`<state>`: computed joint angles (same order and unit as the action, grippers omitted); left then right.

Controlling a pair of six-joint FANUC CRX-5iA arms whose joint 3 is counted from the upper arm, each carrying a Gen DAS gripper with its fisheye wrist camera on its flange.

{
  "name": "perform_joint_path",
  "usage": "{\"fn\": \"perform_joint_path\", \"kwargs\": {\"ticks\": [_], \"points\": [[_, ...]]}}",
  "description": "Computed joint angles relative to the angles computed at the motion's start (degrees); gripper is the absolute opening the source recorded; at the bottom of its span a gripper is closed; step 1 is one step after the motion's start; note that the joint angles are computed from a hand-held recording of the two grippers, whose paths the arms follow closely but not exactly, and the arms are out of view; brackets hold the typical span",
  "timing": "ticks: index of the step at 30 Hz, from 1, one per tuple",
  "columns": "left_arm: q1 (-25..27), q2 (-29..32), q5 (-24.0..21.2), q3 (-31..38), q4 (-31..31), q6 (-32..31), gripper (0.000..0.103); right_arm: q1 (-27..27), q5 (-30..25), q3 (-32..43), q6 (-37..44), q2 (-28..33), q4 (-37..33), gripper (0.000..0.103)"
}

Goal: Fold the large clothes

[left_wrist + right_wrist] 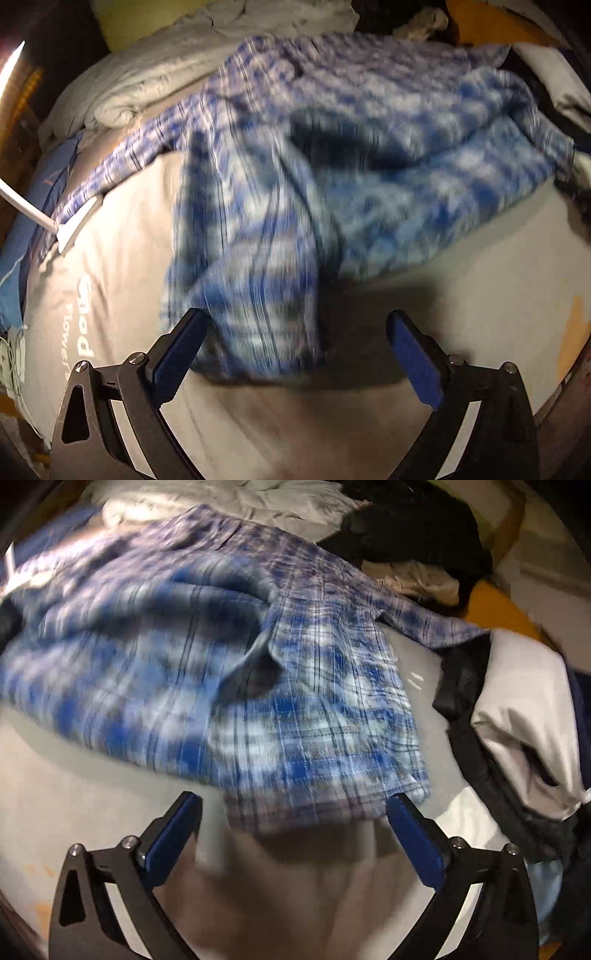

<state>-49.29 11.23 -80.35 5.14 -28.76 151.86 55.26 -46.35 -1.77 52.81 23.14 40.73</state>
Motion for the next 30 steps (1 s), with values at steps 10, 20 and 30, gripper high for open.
{"fn": "perform_joint_path", "kwargs": {"ticks": [10,20,30], "points": [[0.87,-9.15,1.13,-6.89,-6.88,11.35,0.02,-5.48,7.27,-4.72,-24.6,-4.67,10.44,0.003],[3.85,-12.03,-2.45,-6.1,-12.24,14.33,0.016,-7.73,6.91,4.41,-19.79,1.54,7.04,0.003],[2.53,-12.24,0.5,-7.56,-9.71,17.26,0.05,-9.32,11.6,-3.7,-30.92,-3.67,15.69,0.07]]}}
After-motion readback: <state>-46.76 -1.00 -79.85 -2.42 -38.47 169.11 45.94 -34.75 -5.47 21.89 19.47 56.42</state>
